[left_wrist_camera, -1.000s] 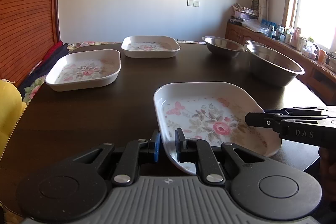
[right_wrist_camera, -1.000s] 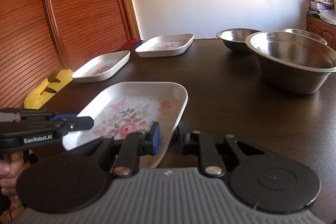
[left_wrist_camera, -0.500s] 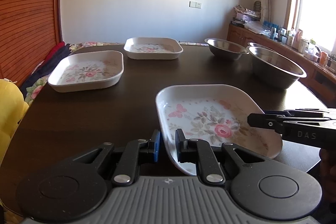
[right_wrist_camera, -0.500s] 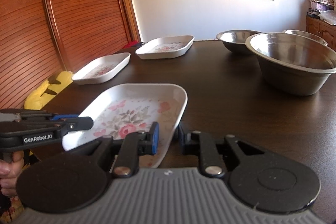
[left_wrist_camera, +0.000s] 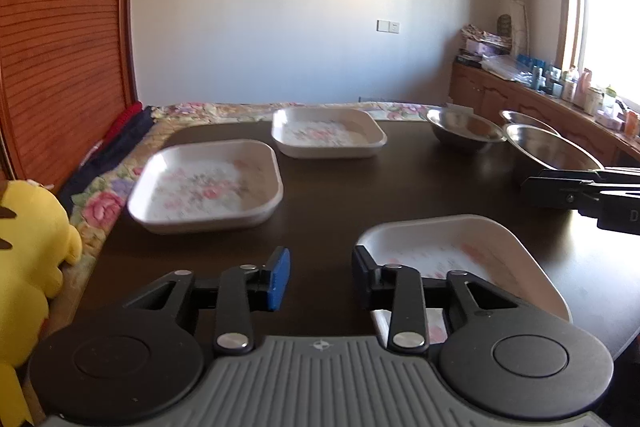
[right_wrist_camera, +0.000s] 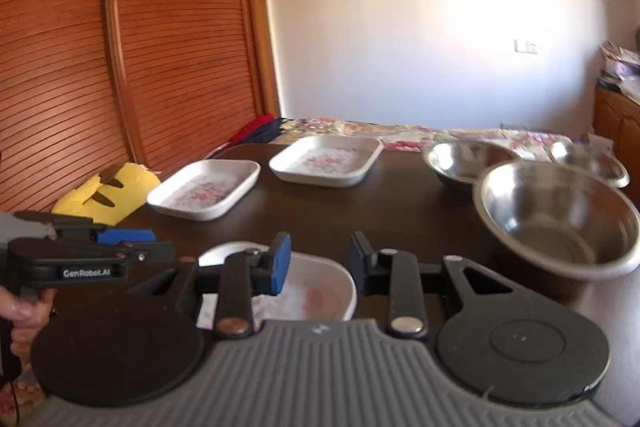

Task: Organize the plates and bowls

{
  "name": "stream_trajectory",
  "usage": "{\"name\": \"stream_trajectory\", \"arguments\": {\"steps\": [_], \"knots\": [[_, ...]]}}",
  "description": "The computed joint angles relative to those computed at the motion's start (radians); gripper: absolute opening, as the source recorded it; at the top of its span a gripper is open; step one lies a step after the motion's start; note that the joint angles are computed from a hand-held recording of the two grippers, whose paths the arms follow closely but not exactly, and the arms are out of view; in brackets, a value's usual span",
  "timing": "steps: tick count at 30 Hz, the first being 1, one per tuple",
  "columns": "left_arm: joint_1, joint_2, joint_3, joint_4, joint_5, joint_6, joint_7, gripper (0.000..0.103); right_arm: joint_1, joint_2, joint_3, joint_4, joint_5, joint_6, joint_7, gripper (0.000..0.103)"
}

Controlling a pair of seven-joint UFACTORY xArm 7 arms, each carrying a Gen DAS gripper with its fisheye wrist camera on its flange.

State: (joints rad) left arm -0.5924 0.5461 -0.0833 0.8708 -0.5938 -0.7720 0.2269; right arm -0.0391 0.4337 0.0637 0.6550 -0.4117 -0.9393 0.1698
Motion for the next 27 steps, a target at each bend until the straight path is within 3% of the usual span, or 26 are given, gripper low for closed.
{"name": "stream_trajectory", "arguments": {"steps": [3, 10, 18, 23, 27], "knots": [[0.019, -0.003, 0.014, 0.015, 0.014, 0.018, 0.008, 0.049, -0.010, 0.008, 0.015, 0.067, -0.061, 0.069, 0.034, 0.038], [0.077, 0.010, 0.050, 0.073, 0.062, 0.084, 0.029, 0.055, -0.028, 0.066, 0.067, 0.243, -0.197, 0.214, 0.115, 0.038], [0.163, 0.031, 0.078, 0.130, 0.169, 0.169, 0.013, 0.055, -0.136, 0.176, 0.219, 0.489, -0.486, 0.431, 0.343, 0.038], [0.195, 0.037, 0.099, 0.155, 0.223, 0.213, 0.000, 0.055, -0.262, 0.280, 0.403, 0.631, -0.686, 0.593, 0.451, 0.038], [0.229, 0.058, 0.109, 0.194, 0.258, 0.242, -0.018, 0.055, -0.397, 0.409, 0.632, 0.717, -0.748, 0.773, 0.392, 0.038]]}}
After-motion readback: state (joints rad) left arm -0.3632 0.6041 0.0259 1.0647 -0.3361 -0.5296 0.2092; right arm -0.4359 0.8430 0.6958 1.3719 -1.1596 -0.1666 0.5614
